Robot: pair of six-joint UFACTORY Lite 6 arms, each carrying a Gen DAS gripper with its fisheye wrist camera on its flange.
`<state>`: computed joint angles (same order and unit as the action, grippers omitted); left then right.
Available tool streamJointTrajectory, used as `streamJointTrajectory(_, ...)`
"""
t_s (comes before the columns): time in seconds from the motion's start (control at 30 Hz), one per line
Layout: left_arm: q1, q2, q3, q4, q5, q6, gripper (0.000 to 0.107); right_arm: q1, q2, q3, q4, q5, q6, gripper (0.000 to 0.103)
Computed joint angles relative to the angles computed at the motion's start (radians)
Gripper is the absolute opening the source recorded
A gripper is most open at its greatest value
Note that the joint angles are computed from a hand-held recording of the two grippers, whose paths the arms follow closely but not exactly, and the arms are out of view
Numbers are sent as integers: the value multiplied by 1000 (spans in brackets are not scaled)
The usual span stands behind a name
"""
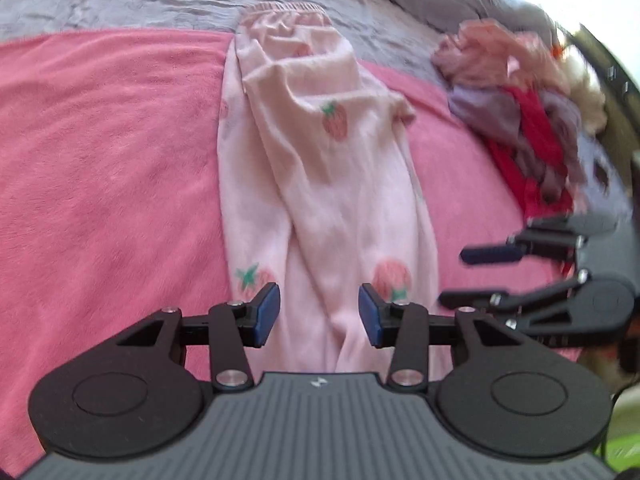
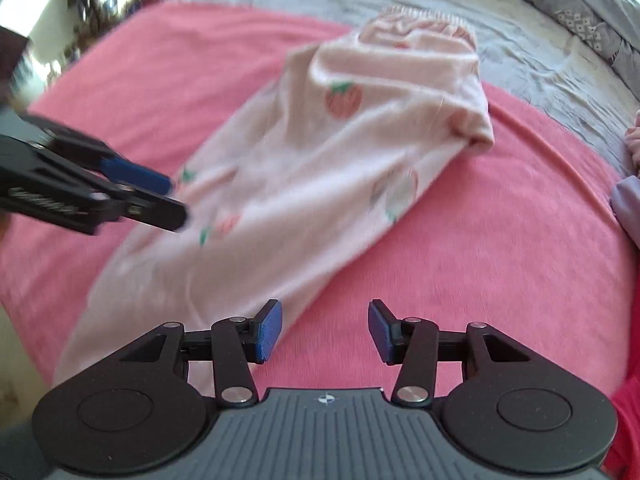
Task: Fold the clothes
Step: 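Open the left gripper to release the pants leg, then pinch the pants leg with the left gripper and smooth it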
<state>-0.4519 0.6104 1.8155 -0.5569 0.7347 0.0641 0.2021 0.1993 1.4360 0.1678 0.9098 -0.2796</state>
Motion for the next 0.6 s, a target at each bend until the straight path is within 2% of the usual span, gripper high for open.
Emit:
streamJointTrajectory(0.07,20,68,46,-106,-25,43,49,-18,24,19,34,-9,0,48)
streamJointTrajectory(0.13,24,139,112,-138,-29,36,47,-31,37,30,47,-8,3,48)
streamJointTrajectory(0.3,15,262,258,-117,-48,-14,42,-29,14,-10,47,-26,-26,49)
streamJointTrajectory(0.43,10,306,319,-78,-57,-73,24,-21,23,-26,25,-49,-23,51)
streamJointTrajectory(0.5,11,293,299,-105,-72,-61,9,-15,35,-21,11,-49,-15,51)
streamJointTrajectory(0.6,24,267,264,-202,-103,-22,1,-9,54,-9,5,-49,-11,53)
